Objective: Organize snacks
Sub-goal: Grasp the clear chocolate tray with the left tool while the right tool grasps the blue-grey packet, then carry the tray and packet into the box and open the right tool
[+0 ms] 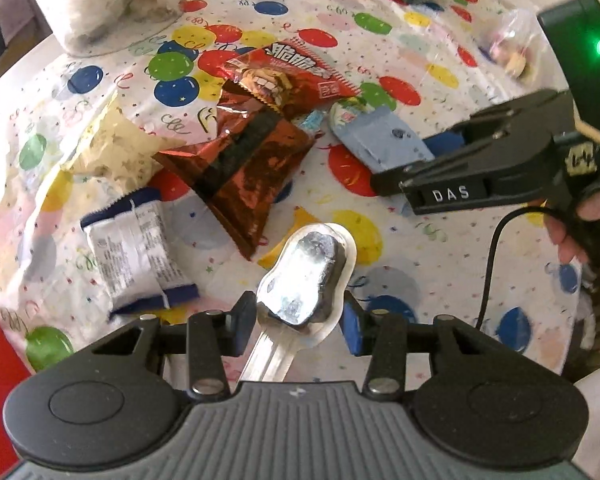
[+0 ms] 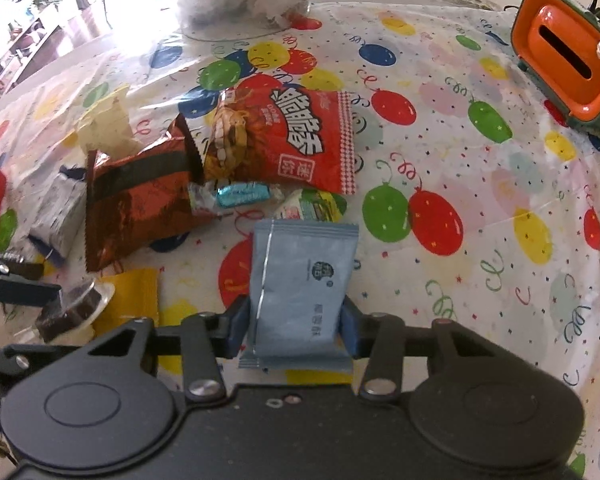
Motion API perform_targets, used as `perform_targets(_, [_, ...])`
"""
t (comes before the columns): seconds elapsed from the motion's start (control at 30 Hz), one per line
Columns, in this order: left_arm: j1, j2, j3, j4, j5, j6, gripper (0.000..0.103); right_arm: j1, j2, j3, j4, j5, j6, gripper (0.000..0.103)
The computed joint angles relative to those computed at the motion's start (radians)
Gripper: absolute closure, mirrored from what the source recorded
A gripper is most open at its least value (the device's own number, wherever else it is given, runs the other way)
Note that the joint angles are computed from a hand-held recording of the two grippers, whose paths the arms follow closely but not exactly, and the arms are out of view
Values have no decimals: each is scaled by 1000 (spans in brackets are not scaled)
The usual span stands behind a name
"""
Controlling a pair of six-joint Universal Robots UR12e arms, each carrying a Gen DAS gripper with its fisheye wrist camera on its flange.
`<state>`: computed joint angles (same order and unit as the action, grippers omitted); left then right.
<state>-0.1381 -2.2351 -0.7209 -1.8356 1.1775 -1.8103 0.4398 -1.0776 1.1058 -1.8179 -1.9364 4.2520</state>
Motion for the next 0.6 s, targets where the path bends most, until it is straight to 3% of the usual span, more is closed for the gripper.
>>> perform_targets(0.2, [15,66,-105,62,-37,-45,60,15,-50,71,-68,-5,-34,58])
perform_targets(0.47, [46,107,-159,100,-109,-205,60,36,-96,105,-132,4,-71,58])
perform_targets(0.6, [67,142,-199,163,-149,-278,60,48,-94,77,-142,9,-115,58])
